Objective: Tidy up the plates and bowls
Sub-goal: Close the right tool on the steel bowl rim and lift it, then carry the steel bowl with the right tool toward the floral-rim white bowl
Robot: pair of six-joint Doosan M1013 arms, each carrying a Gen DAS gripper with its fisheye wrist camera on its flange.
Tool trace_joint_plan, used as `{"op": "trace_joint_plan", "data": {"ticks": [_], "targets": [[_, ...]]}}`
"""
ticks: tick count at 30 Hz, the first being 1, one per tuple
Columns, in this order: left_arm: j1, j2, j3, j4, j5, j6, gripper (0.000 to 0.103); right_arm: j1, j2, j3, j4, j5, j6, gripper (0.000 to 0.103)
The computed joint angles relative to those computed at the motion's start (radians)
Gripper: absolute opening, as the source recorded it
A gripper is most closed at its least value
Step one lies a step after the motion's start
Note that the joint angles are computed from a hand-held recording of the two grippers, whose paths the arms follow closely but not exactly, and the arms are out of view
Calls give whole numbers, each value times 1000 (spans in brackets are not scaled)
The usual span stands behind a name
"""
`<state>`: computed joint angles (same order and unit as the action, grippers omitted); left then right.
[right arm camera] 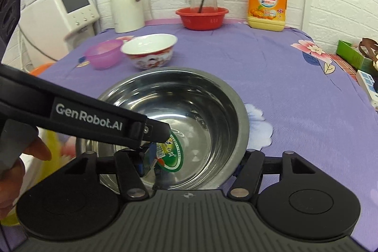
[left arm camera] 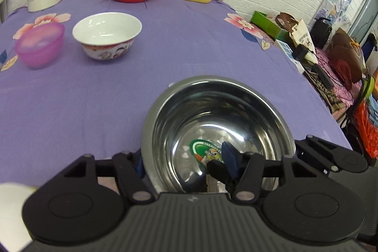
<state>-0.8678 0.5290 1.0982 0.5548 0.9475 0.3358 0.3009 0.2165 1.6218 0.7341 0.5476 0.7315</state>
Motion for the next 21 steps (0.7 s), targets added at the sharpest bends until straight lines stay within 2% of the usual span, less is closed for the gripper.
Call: {"op": "trace_joint_plan", "data": {"ticks": [4, 12, 21], "targets": [[-27, -30, 49, 28, -16, -35, 58, 3, -40, 47, 29, -3, -29, 103], [-62, -52, 100, 57, -47, -64, 58, -6, -76, 96, 34, 22, -17, 103], [-68, -18, 58, 106, 34, -28, 61, -12, -61, 96, 64, 71, -16, 103]]}}
